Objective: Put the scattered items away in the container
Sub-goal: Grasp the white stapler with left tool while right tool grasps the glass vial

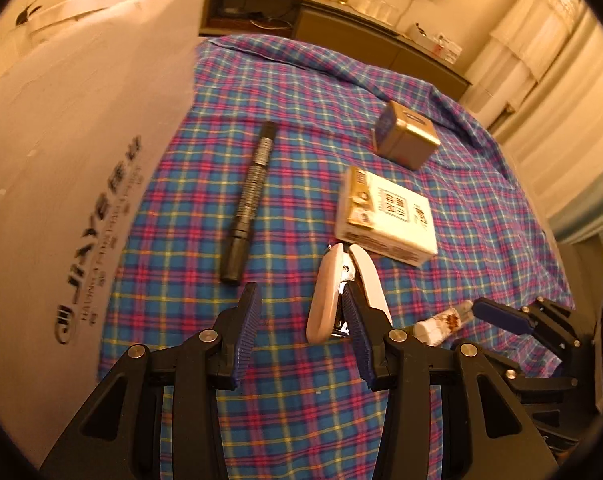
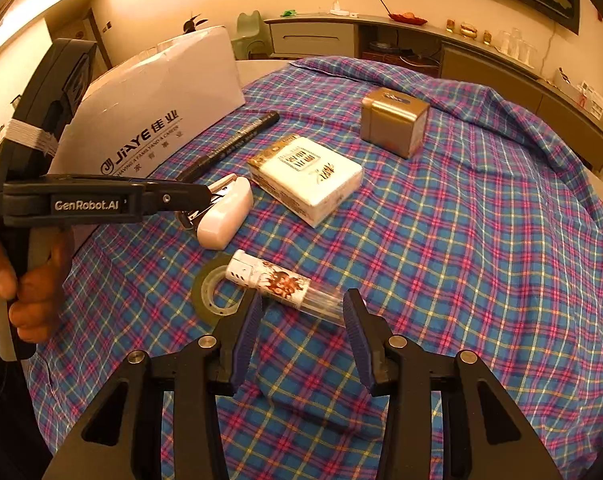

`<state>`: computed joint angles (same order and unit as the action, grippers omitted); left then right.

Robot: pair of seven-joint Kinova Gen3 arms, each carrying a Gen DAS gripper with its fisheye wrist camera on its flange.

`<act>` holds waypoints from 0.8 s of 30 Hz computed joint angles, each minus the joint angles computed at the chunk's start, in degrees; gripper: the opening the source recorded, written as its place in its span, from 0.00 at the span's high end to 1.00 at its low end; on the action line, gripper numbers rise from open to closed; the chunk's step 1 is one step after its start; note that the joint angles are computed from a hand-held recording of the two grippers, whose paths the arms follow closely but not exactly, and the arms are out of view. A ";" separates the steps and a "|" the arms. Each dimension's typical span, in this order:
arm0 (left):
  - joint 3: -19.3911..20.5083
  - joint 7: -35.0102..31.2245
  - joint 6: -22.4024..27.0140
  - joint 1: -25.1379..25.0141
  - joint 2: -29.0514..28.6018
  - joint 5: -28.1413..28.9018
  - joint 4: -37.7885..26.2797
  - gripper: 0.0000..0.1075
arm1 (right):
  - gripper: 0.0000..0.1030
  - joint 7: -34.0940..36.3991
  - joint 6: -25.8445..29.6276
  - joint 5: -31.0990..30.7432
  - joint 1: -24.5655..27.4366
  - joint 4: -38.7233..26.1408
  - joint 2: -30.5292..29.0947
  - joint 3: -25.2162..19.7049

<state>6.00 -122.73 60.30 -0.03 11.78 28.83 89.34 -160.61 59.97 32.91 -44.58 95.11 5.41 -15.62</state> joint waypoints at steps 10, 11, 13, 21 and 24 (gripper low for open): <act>-0.38 1.67 -4.03 0.15 -0.25 -2.60 0.38 0.55 | 0.52 12.25 1.70 -1.37 -1.08 -4.26 4.01 1.80; -0.38 1.76 -4.34 0.24 -0.32 -2.88 0.46 0.55 | 0.57 13.26 0.28 -2.88 0.17 -3.99 3.73 1.57; -0.34 2.41 -5.96 1.12 -0.81 -4.53 0.90 0.55 | 0.61 13.93 -2.83 -5.61 1.59 -2.66 2.88 2.24; -0.16 -0.30 -5.66 -0.45 -2.66 -1.56 1.37 0.56 | 0.78 9.45 -7.51 -7.89 2.63 0.70 0.76 2.11; 0.17 -6.43 -3.71 -1.50 -3.22 2.70 1.69 0.56 | 0.78 6.59 -8.84 -7.77 2.82 2.16 -0.16 1.84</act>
<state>6.17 -129.17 56.59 -1.53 8.57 31.54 91.03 -154.02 51.13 25.14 -41.76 97.27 5.25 -13.78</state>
